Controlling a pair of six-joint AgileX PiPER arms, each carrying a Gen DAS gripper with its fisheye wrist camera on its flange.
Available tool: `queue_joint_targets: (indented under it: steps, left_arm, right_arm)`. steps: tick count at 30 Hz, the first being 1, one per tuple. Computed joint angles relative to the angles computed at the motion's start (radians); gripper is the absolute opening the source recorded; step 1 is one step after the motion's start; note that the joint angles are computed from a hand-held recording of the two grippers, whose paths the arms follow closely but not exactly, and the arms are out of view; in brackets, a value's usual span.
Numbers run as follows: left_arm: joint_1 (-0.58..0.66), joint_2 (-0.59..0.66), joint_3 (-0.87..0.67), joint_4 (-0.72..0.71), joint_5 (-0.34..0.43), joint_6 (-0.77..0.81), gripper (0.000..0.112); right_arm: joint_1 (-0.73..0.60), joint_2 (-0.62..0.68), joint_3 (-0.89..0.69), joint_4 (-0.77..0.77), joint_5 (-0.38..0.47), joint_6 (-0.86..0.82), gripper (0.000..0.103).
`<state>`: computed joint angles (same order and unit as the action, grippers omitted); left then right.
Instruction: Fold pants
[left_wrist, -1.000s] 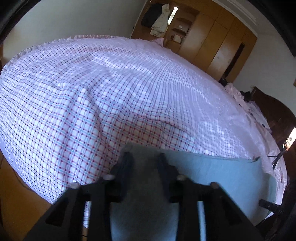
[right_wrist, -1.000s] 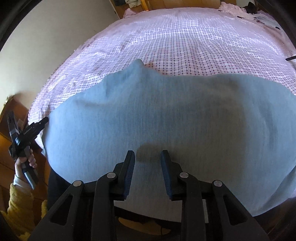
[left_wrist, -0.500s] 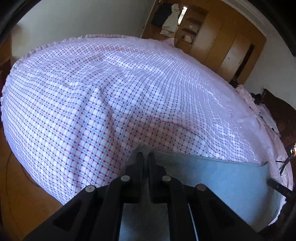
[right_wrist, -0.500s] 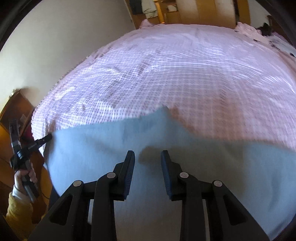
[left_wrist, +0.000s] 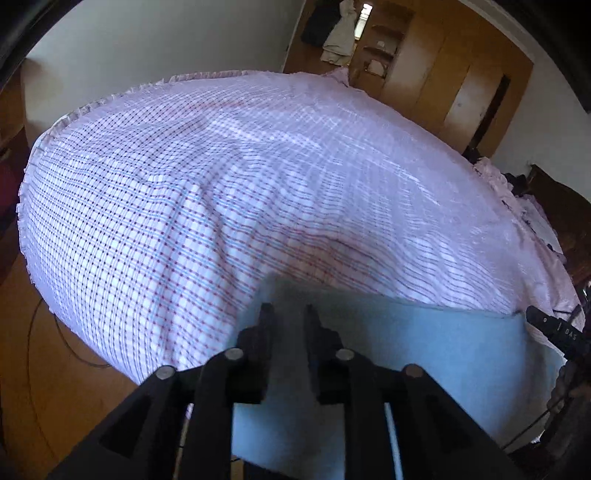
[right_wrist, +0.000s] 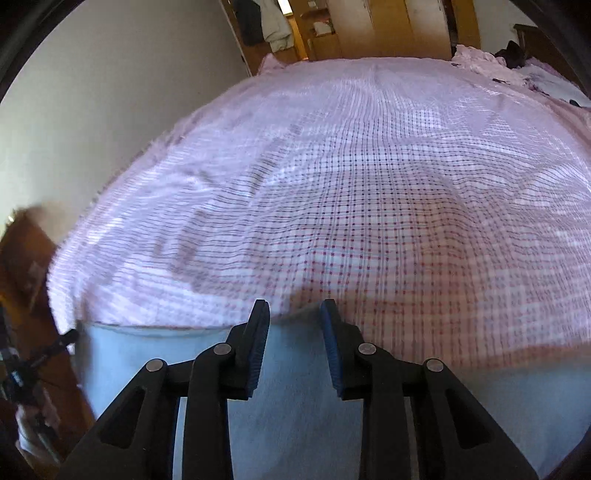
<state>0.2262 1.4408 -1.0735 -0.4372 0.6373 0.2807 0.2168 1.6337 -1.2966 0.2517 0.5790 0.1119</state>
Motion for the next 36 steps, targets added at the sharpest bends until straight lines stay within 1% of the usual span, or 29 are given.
queue_joint_targets:
  steps: [1,2,3,5,6,8,9,11,15,17,18,20,23,25,28,31,32,34,36]
  left_arm:
    - [0.002,-0.022,0.009,-0.005,0.01,0.016,0.026]
    - [-0.013,-0.044,0.023,0.01,0.005,0.015,0.027]
    - [-0.034,-0.061,0.033,0.036,-0.003,-0.006,0.028]
    - [-0.098,-0.085,0.055,0.114,-0.031,-0.085,0.034]
    - [-0.108,-0.078,0.068,0.115,-0.05,-0.082,0.038]
    - [-0.145,-0.055,0.077,0.156,-0.069,-0.13,0.04]
    - [-0.158,-0.028,0.07,0.179,-0.068,-0.156,0.04]
    - [-0.147,-0.008,0.087,0.175,-0.083,-0.136,0.04]
    - [-0.165,0.039,0.094,0.2,-0.148,-0.138,0.042]
    - [-0.183,0.037,0.1,0.237,-0.157,-0.17,0.042]
    - [-0.189,0.038,0.103,0.254,-0.161,-0.186,0.042]
    - [-0.205,0.038,0.092,0.299,-0.143,-0.246,0.042]
    - [-0.232,-0.014,0.092,0.357,-0.08,-0.331,0.042]
    - [-0.224,-0.044,0.09,0.342,-0.036,-0.315,0.042]
    - [-0.236,-0.081,0.102,0.35,-0.004,-0.329,0.042]
    - [-0.285,-0.125,0.117,0.389,0.033,-0.389,0.042]
    - [-0.301,-0.134,0.121,0.397,0.038,-0.405,0.042]
    - [-0.332,-0.143,0.129,0.429,0.042,-0.451,0.042]
    - [-0.361,-0.148,0.132,0.467,0.053,-0.515,0.042]
  right_arm:
    - [-0.003,-0.028,0.025,0.05,0.003,-0.044,0.022]
    - [-0.001,-0.06,0.052,0.112,0.014,-0.106,0.022]
    - [0.013,-0.067,0.053,0.134,0.025,-0.13,0.022]
    - [0.052,-0.084,0.073,0.137,0.045,-0.164,0.022]
    - [0.087,-0.079,0.072,0.113,0.061,-0.165,0.022]
    - [0.139,-0.049,0.064,0.058,0.069,-0.143,0.022]
    - [0.172,-0.02,0.05,-0.009,0.057,-0.087,0.022]
    - [0.193,0.046,0.005,-0.077,0.039,-0.008,0.022]
    - [0.168,0.167,-0.127,-0.035,0.029,-0.012,0.022]
    - [0.161,0.222,-0.207,-0.037,0.056,-0.001,0.022]
    - [0.158,0.225,-0.214,-0.028,0.055,0.001,0.022]
    - [0.149,0.21,-0.206,0.004,0.047,0.003,0.022]
    - [0.138,0.124,-0.115,0.046,0.019,-0.009,0.022]
    - [0.137,0.051,-0.044,0.021,0.004,0.005,0.026]
    - [0.125,-0.09,0.104,0.031,-0.035,-0.012,0.033]
    - [0.087,-0.241,0.249,0.05,-0.037,-0.022,0.034]
    - [0.065,-0.308,0.311,0.049,-0.036,-0.012,0.034]
    - [0.016,-0.404,0.395,0.07,-0.025,-0.023,0.035]
    - [-0.047,-0.525,0.502,0.051,-0.017,0.002,0.035]
